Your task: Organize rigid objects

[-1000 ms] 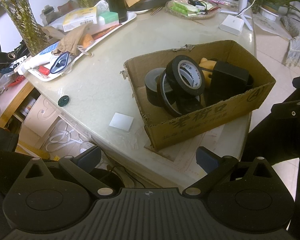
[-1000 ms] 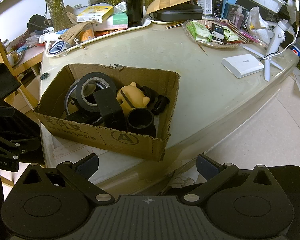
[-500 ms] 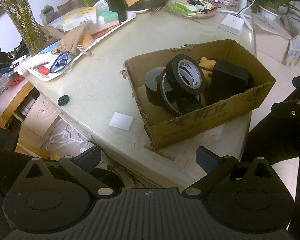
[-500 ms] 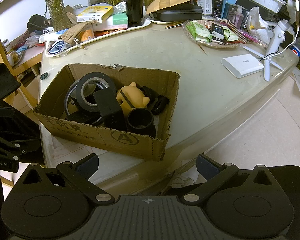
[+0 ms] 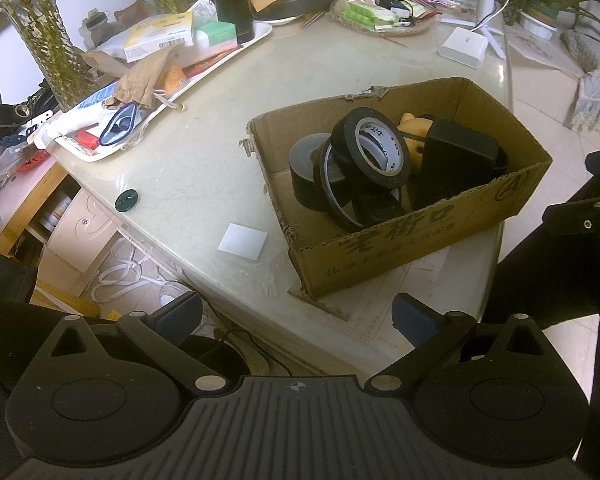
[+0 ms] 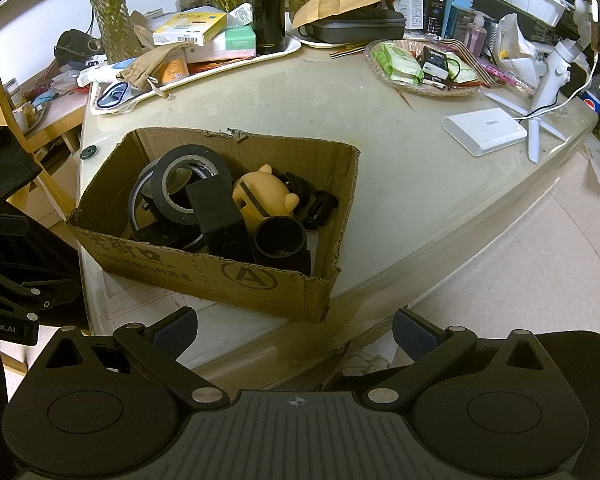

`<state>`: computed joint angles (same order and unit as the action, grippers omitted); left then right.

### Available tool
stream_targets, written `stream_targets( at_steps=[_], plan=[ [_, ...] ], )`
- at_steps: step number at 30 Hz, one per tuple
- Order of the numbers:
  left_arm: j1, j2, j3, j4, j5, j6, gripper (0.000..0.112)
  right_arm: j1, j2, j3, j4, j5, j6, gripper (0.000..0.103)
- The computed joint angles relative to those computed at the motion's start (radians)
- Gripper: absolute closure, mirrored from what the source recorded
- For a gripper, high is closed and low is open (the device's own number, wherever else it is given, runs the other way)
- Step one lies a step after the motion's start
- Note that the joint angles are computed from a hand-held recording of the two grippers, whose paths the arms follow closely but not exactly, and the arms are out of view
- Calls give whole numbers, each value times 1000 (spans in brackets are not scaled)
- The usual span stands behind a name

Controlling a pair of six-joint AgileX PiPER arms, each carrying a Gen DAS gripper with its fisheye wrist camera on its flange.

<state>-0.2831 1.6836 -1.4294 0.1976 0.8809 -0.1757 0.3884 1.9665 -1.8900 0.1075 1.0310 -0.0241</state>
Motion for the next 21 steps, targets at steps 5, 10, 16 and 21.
stream_targets(
  at_steps=[5,10,16,21],
  plan=[
    [1,-1,2,0,0,0,9,0,-1,1,0,0,0,0],
    [0,-1,4,1,-1,-1,9,0,-1,2,-1,0,0,0],
    [3,-12,18,0,-18,-5,9,1,-2,2,0,-1,0,0],
    [6,-30,38,-2,-45,-13,9,1,-2,3,-1,-1,1,0]
  ],
)
